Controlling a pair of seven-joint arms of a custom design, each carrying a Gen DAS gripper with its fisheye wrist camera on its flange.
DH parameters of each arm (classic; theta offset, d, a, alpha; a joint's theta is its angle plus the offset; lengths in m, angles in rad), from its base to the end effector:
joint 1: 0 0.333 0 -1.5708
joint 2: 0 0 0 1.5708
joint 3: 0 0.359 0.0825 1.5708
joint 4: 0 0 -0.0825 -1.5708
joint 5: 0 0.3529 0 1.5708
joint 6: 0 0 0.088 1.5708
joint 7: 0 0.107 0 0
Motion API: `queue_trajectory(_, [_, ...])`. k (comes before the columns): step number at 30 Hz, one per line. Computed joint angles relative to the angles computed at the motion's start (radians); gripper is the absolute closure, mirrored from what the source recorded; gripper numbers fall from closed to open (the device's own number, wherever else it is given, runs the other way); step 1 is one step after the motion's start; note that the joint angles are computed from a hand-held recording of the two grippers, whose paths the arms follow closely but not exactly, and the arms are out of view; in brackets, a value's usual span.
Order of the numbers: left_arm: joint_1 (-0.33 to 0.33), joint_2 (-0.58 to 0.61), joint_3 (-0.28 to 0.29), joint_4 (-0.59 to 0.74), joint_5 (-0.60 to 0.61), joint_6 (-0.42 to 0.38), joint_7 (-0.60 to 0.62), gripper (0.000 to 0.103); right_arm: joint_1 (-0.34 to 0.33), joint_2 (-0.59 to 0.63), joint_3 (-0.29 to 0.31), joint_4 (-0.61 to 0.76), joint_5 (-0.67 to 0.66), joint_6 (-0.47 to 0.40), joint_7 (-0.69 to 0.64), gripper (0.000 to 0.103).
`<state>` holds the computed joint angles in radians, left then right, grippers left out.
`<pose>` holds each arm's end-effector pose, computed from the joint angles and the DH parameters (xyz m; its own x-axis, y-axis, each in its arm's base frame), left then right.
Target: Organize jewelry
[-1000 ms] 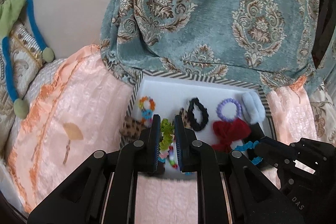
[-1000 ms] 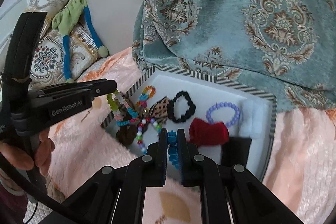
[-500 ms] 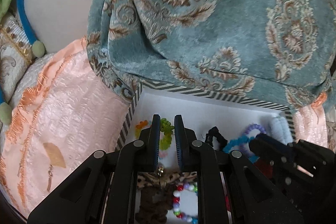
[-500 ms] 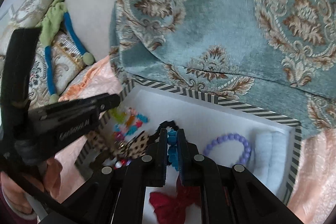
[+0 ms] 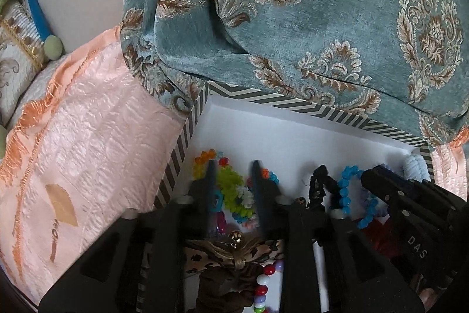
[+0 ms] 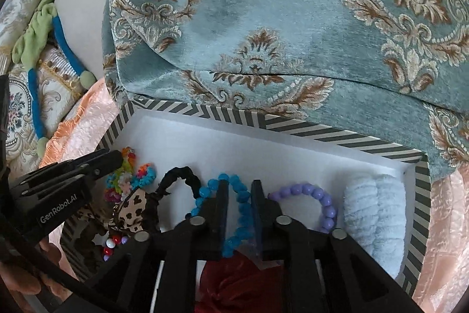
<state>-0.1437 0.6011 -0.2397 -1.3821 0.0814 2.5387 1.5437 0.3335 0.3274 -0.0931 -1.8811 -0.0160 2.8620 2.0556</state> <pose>0.7191 -0.2362 0.4810 -0.3433 -0.9363 0.0742 -0.8040 0.2521 -0.5386 0.6399 0.1654 0.4719 -0.1319 -0.9604 -0.2456 -0.7908 0.2513 -0.5580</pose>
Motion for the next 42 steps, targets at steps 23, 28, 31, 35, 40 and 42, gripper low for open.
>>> queue_trajectory(23, [0.028, -0.264, 0.015, -0.405, 0.042, 0.216, -0.030, 0.057, 0.118, -0.233, -0.068, -0.243, -0.521, 0.019, 0.548, 0.060])
queue_trajectory(28, [0.046, -0.346, 0.009, -0.516, 0.027, 0.274, -0.033, 0.057, 0.090, -0.279, -0.014, -0.269, -0.630, -0.012, 0.679, 0.060])
queue_trajectory(31, [0.034, -0.384, 0.028, -0.559, 0.056, 0.292, -0.067, 0.057, 0.066, -0.299, 0.026, -0.280, -0.675, -0.034, 0.731, 0.059])
queue_trajectory(35, [0.040, -0.427, 0.028, -0.606, 0.051, 0.315, -0.068, 0.057, 0.025, -0.320, 0.079, -0.298, -0.688, -0.044, 0.768, 0.059])
queue_trajectory(40, [0.031, -0.484, 0.039, -0.670, 0.078, 0.368, -0.090, 0.057, -0.026, -0.355, 0.147, -0.317, -0.723, -0.061, 0.823, 0.059])
queue_trajectory(42, [0.027, -0.507, 0.042, -0.693, 0.088, 0.386, -0.097, 0.057, -0.039, -0.372, 0.171, -0.321, -0.731, -0.079, 0.830, 0.059])
